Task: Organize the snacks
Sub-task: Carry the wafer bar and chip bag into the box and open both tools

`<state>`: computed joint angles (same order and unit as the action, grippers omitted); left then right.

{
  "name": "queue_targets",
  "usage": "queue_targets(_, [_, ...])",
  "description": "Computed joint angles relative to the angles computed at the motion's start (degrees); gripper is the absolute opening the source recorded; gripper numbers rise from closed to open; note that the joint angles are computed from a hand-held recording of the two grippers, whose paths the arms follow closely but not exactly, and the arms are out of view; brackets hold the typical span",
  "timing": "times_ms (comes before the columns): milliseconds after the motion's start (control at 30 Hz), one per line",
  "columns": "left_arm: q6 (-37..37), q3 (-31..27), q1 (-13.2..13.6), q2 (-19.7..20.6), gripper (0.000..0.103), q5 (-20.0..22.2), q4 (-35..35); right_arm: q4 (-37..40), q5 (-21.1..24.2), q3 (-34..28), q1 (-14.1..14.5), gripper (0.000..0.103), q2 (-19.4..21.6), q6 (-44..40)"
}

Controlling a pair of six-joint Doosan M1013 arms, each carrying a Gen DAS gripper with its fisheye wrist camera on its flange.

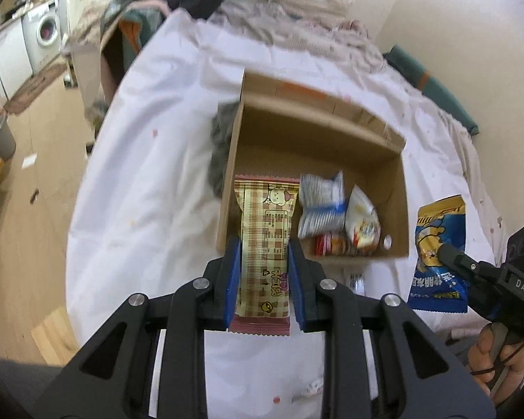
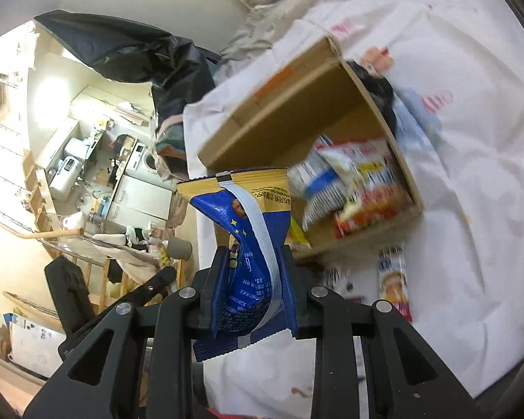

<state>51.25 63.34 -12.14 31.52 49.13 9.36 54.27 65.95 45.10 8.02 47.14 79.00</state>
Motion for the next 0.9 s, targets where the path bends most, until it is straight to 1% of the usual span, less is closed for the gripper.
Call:
queue_targets(67, [-2.41,-0.53,-0.07,0.03,0.022,-1.79,3.89,-0.46,0.4,-2.78,0.15,0.029,1.21,0.82])
queue_targets(167, [-2.11,-2.18,0.44,0.85,0.022,-3.25,4.54,-1.31,0.72,-7.39,0.22,0.029,3.23,2.14])
queue_targets(233, [0.24,-5.05,0.75,2.49,0.022,-1.51,3.25,-2.29,1.13,-11.19,0.33,0.029,4.98,3.74])
queue_targets(333, [2.66,-8.79,1.19,4.8,0.022,-0.11,1.35,-4.19,2.66,-18.0,0.44,0.029,8.29,5.96])
queue_targets(400, [3.34,-10.76,1.15,6.23,0.022,0.68,1.5,-5.42,3.42,-21.81,0.51,0.029,10.32,6.6])
queue_targets(467, [4.38,-11.84,1.14,7.35,0.022,0.57,1.31,-7.45,3.82,-25.01,0.62,0.029,12.13,7.34])
queue_targets(500, [5.05,-12.03,1.21,7.85,0.022,0.11,1.04,-8.52,3.75,-25.87,0.62,0.029,12.84,7.56])
queue_targets(567, [5.31,-11.17,1.26,8.3,0.022,-1.4,1.08,-9.64,2.7,-25.14,0.48,0.029,13.11,8.34])
queue_targets(633, [5.16,-11.22,1.44,8.93,0.022,-0.59,0.22,-10.62,2.67,-24.93,0.34,0.029,13.61,10.33])
queue_targets(667, [5.09,-11.93,1.79,9.62,0.022,0.71,-1.81,-10.91,3.22,-25.65,0.28,0.029,14.16,11.52])
queue_targets(700, [5.1,-12.29,2.0,9.95,0.022,1.07,-2.99,-10.93,4.12,-27.32,0.21,0.029,15.16,11.96])
queue_targets(733, [5.17,-12.56,2.13,10.19,0.022,1.16,-3.84,-11.58,4.2,-27.75,0.28,0.029,15.38,11.92])
queue_targets(767, [5.23,-12.91,2.2,10.5,0.022,1.13,-4.07,-12.36,4.44,-28.26,0.36,0.029,15.62,12.06])
queue_targets(833, [5.19,-13.16,2.07,10.8,0.022,0.98,-3.48,-11.55,5.33,-29.5,0.29,0.029,16.43,12.79])
queue_targets(900, [4.99,-13.65,1.91,11.35,0.022,1.68,-2.83,-12.62,6.54,-31.57,0.57,0.029,17.49,13.28])
